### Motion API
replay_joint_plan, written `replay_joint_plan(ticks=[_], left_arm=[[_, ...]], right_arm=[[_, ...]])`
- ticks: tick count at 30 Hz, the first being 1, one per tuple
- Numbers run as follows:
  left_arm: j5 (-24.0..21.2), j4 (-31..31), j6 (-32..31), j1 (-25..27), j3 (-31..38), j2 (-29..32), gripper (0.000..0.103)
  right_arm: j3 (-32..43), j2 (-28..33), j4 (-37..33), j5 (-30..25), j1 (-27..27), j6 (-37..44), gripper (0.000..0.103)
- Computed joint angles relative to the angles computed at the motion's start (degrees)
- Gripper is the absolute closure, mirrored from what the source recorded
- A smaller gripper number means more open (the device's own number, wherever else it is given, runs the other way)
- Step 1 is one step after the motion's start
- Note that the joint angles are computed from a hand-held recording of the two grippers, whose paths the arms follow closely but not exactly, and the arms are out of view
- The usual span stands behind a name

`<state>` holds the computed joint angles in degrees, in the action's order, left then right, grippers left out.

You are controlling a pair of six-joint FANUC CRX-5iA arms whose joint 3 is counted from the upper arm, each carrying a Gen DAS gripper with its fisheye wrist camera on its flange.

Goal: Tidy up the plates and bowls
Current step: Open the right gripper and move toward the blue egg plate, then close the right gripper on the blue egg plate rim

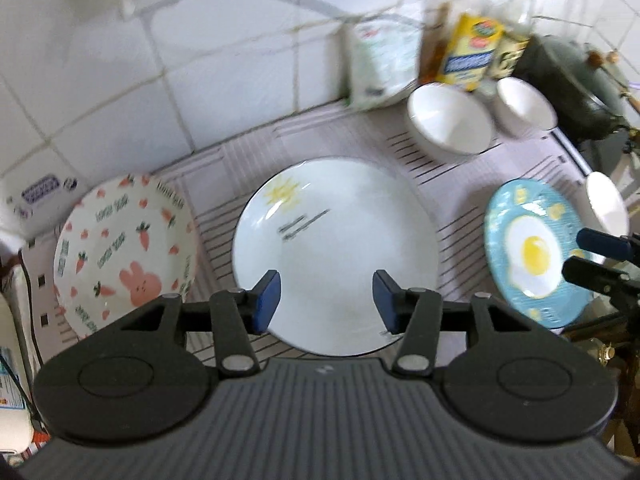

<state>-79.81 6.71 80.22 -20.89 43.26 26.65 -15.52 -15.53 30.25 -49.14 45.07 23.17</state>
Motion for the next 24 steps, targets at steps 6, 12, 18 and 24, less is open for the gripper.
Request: replay_joint_plan(ticks=[6,12,18,24], left_arm=[[-0.3,2.0,0.0,-2.4,3.6,1.2,0.044],[-2.2,1.7,2.7,-6.4,10.1,5.1,0.035],[-4.8,0.2,4.3,-10.3,15.0,8.7,0.025],[-3.6,-2.2,8.3,-12.6,11.0,9.0,0.019]], right_arm=[[-8.3,-9.3,10.1,-1.2,0.6,-11.6,0.035],[-13.5,-15.6,13.7,-7.6,1.3,-11.8,0.035],[-14.6,-17.2,7.4,-9.3,-0.6,-6.0,0.035],[-16.0,-15.3,-1.5,-3.6,-5.1,0.5,0.035]])
